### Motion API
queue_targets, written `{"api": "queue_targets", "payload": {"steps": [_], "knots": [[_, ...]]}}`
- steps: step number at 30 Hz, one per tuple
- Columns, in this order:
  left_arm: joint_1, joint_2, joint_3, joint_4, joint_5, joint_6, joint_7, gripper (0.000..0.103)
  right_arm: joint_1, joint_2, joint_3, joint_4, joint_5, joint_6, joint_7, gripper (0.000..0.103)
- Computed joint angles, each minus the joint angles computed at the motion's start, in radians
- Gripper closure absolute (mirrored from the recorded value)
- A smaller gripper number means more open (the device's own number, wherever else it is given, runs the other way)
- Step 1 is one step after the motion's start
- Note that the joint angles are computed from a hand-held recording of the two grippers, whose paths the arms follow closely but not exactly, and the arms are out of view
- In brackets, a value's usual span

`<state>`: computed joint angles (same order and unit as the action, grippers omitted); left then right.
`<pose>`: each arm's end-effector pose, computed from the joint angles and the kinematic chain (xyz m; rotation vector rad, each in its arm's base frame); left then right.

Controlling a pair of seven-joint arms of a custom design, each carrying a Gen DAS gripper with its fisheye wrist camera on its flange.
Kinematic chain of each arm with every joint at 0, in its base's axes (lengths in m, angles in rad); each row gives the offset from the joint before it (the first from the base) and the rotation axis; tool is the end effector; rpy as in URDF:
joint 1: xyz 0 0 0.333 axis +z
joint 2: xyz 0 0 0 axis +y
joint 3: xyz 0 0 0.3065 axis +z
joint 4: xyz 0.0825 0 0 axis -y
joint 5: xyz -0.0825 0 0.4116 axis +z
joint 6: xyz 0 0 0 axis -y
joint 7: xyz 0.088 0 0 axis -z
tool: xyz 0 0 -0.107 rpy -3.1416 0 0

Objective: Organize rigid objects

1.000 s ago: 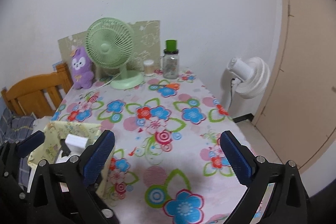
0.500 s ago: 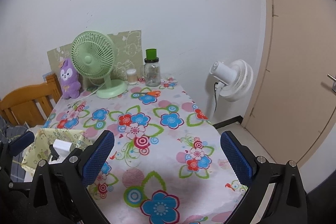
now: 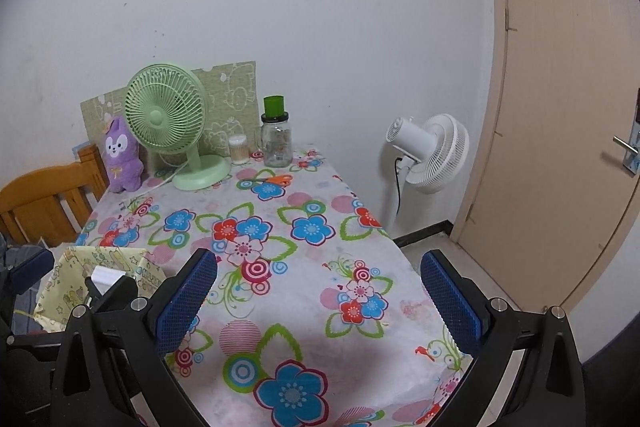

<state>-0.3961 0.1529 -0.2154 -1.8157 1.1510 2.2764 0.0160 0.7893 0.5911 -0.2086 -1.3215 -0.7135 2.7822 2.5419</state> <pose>0.5576 -0.3560 0.4795 -1.8006 1.3353 -0.6614 0.6172 0.4923 0.4728 -1.7653 1.3522 -0.7533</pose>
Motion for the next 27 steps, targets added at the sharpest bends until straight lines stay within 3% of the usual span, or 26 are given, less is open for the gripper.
{"api": "queue_targets", "payload": {"steps": [27], "knots": [[0.013, -0.030, -0.008, -0.037, 0.000, -0.010, -0.017, 0.000, 0.005, -0.036, -0.001, -0.046, -0.089, 0.004, 0.090, 0.000]]}}
